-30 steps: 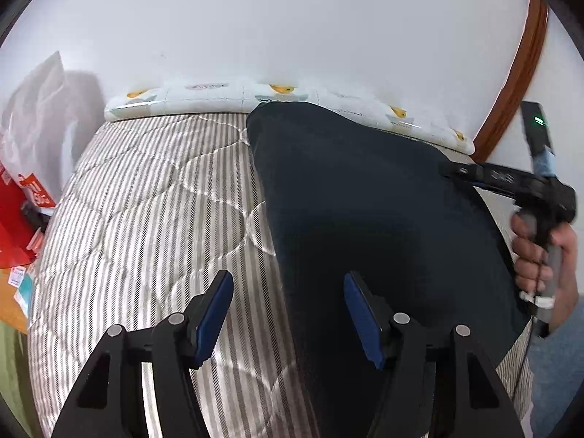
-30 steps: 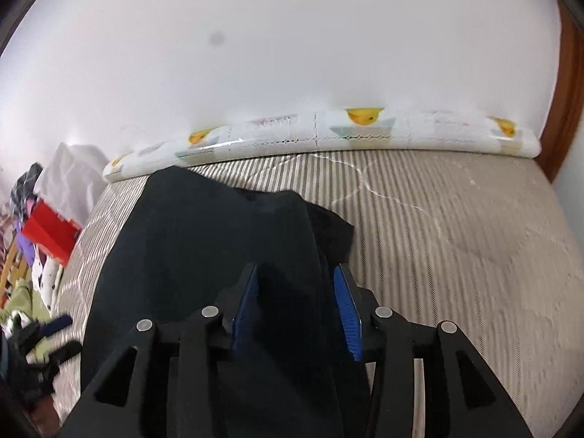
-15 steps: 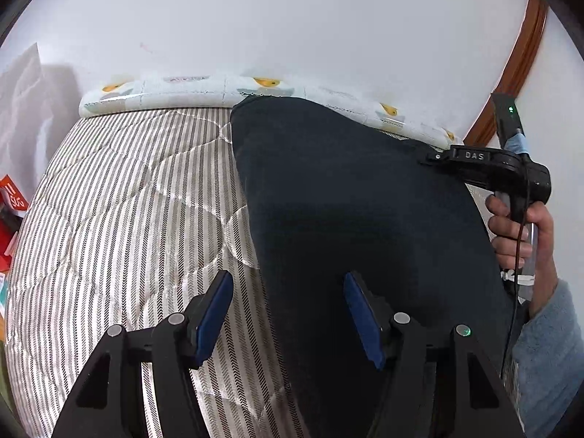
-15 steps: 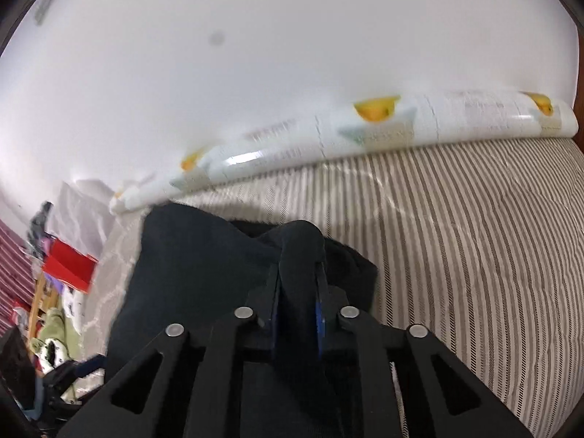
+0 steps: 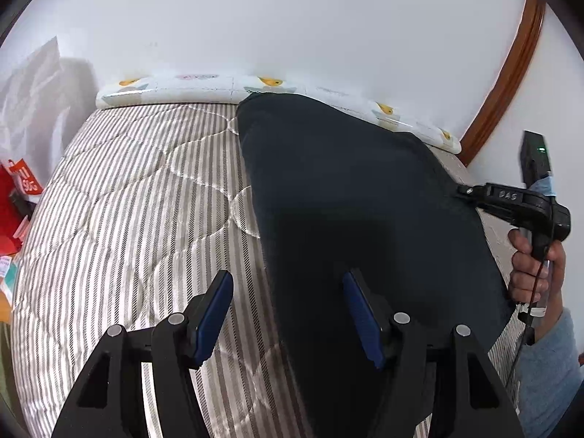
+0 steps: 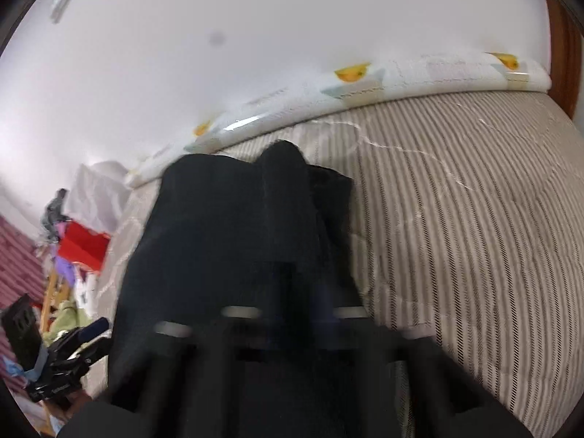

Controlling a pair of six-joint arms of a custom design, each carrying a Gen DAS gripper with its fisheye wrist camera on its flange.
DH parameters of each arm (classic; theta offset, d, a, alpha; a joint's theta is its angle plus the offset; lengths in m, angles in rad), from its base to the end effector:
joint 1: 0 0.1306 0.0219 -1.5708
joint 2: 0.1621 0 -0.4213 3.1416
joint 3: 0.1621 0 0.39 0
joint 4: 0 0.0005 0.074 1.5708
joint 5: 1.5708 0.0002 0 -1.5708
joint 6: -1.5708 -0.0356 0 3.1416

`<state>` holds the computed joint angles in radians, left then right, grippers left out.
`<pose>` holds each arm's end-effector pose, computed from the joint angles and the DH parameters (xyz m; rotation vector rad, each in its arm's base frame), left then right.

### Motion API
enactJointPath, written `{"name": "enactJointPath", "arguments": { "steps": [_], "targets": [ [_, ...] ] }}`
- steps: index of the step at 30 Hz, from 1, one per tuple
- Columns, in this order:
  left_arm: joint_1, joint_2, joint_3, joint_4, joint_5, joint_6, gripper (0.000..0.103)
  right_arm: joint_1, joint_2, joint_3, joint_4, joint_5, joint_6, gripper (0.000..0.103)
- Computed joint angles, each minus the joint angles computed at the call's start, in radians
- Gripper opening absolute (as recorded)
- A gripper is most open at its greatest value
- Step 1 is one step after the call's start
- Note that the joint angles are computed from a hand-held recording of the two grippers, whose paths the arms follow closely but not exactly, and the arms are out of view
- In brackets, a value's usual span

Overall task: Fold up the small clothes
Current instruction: 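Open the right tool and release the sweatshirt on the bed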

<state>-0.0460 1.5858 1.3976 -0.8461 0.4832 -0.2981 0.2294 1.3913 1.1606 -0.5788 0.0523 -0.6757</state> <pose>0.5317 -0.0415 0.3815 0.5960 2.4388 -0.5258 0.4579 0.1045 0.3832 0.5580 2.3450 0.3650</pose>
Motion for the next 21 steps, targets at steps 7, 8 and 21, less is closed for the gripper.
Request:
{"name": "enactJointPath", "arguments": {
  "steps": [7,8,21],
  "targets": [
    [-0.005,-0.041,-0.043,0.03,-0.042,0.0,0.061,0.096,-0.029,0.015,-0.099,0.236,0.027,0.006],
    [-0.006,-0.046,-0.048,0.032,-0.044,-0.003,0.061,0.116,-0.044,0.008,-0.11,0.273,0.034,0.006],
    [0.03,-0.135,-0.144,0.019,-0.02,-0.048,0.061,0.212,-0.206,-0.203,-0.07,0.231,-0.121,0.004]
  ]
}}
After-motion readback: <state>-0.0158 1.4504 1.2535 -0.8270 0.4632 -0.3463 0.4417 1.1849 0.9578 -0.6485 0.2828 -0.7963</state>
